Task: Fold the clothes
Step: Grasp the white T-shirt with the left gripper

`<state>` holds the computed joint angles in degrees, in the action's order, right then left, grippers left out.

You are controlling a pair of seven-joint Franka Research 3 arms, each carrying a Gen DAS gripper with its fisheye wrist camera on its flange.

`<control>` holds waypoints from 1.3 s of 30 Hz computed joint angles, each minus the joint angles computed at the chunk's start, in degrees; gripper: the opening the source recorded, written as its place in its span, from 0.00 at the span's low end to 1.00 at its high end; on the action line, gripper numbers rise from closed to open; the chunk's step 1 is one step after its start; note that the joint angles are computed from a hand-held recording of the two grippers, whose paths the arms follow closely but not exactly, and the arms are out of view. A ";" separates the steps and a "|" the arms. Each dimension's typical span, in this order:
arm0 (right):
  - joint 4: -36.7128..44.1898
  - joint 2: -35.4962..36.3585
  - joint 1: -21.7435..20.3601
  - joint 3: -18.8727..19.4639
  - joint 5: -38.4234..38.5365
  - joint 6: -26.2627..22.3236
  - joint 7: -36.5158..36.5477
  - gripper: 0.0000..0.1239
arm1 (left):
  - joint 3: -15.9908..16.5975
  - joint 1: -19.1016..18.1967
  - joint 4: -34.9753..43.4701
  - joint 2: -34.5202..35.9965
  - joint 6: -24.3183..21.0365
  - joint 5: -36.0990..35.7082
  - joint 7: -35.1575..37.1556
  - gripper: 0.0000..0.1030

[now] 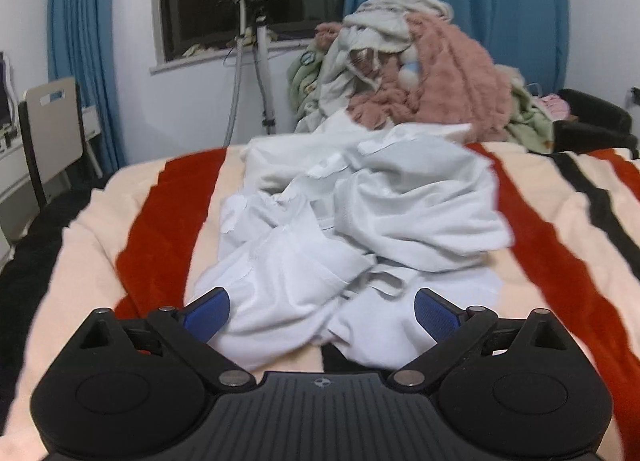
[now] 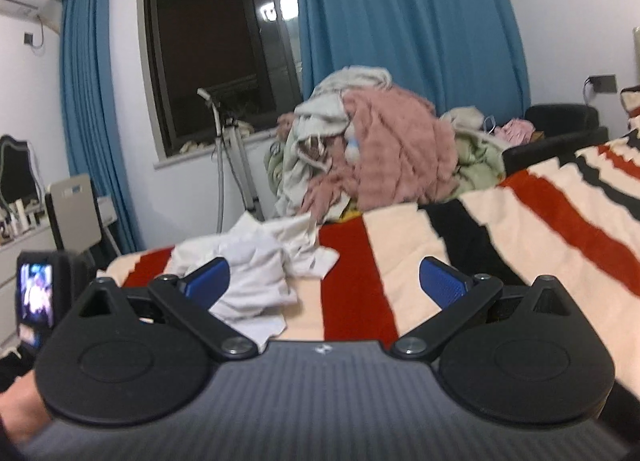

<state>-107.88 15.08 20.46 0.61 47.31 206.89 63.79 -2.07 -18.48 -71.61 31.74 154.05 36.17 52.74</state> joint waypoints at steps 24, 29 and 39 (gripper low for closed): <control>-0.21 4.41 -1.40 3.45 -8.84 6.73 4.28 0.83 | -0.45 9.51 -32.69 -26.66 27.58 0.10 -6.77 0.04; -7.20 -1.30 -1.32 4.47 -12.12 4.31 7.65 0.83 | -2.01 8.05 -46.54 -37.13 29.88 -22.29 17.63 0.04; 5.59 6.06 14.53 -2.58 5.61 -0.15 -16.65 0.83 | 1.68 3.16 -50.99 -39.65 31.48 -31.09 24.71 0.04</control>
<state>-102.29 21.15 35.00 -1.97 52.91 206.74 47.14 -0.39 -15.32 -122.61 -7.92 185.53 5.09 77.45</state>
